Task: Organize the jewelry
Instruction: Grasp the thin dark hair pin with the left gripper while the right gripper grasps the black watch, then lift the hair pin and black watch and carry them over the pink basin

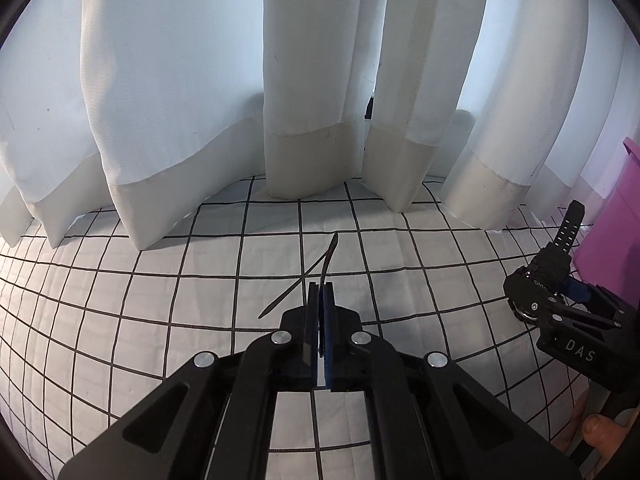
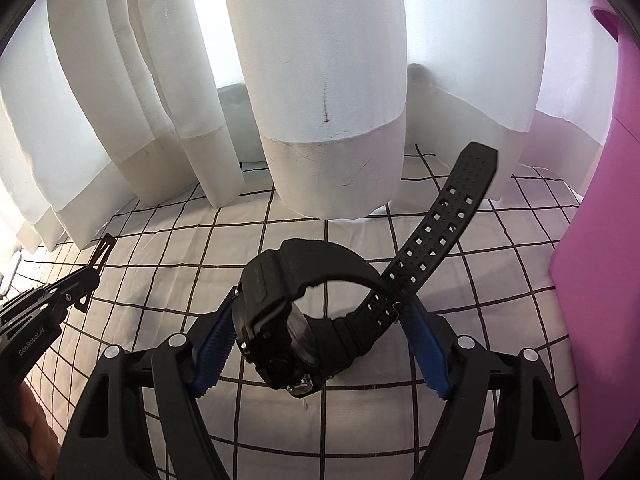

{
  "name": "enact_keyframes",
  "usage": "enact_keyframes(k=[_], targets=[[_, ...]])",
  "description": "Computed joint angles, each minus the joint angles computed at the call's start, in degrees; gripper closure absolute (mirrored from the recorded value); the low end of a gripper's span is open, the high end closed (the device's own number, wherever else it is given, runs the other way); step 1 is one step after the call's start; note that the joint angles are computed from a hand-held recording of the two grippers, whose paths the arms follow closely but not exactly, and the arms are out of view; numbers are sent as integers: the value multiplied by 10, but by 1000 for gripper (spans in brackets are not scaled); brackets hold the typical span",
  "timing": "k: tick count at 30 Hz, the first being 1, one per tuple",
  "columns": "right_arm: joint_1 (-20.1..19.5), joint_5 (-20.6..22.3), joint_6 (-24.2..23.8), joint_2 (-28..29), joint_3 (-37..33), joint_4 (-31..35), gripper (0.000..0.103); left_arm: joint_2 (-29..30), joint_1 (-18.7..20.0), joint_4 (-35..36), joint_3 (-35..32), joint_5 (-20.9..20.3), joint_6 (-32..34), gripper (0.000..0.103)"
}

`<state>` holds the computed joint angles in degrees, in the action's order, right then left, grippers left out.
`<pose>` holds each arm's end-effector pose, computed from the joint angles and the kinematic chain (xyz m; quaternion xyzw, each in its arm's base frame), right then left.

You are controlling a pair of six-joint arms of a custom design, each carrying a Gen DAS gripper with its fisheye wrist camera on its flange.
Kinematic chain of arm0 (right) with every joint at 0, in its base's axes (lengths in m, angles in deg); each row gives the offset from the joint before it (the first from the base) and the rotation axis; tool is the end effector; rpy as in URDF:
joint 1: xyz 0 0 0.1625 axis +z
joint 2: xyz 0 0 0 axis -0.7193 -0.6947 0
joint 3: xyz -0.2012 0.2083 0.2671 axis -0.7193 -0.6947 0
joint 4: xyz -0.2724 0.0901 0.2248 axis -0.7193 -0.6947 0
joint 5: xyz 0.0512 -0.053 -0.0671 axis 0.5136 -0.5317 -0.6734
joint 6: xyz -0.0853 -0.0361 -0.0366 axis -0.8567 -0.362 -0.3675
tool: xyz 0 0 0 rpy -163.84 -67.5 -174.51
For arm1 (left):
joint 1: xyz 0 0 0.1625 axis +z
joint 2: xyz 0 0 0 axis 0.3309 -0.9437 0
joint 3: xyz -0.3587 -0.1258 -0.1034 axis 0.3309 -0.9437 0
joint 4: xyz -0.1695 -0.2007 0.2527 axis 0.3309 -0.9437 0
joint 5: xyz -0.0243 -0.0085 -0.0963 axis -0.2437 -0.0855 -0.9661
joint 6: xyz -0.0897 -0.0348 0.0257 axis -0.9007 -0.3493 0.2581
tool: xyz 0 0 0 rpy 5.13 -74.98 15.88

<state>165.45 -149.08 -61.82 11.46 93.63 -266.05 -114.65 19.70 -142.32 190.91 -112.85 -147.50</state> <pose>0.3755 -0.4928 0.0225 0.2627 -0.9120 0.2364 0.2085 -0.1129 -0.3795 0.3346 -0.0122 0.8402 -0.4010 0.3648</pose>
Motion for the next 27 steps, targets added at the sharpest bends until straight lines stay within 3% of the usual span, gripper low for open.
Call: enact_keyframes(k=[3,5,6,9,11,16,27], targets=[[3,5,-2,-7,12,-7,29,20,5,-13,-20,2,14,101],[4,7,-6,-9,16,-10,31,0,-1,11,-10,1,-2,101],[4,10,-5,-13,20,-8,39,-1,-2,16,-11,1,-6,101],[3,8,-5,-12,25,-15,43,-11,-14,50,-10,2,-36,101],[4,7,-8,-13,28,-20,58,-15,-18,67,-11,2,-49,101],[8,-1,-9,-14,23,-8,59,-30,-25,99,-7,0,-74,101],[-6,0,49,7,-13,29,59,-45,-33,140,-9,-6,-100,101]])
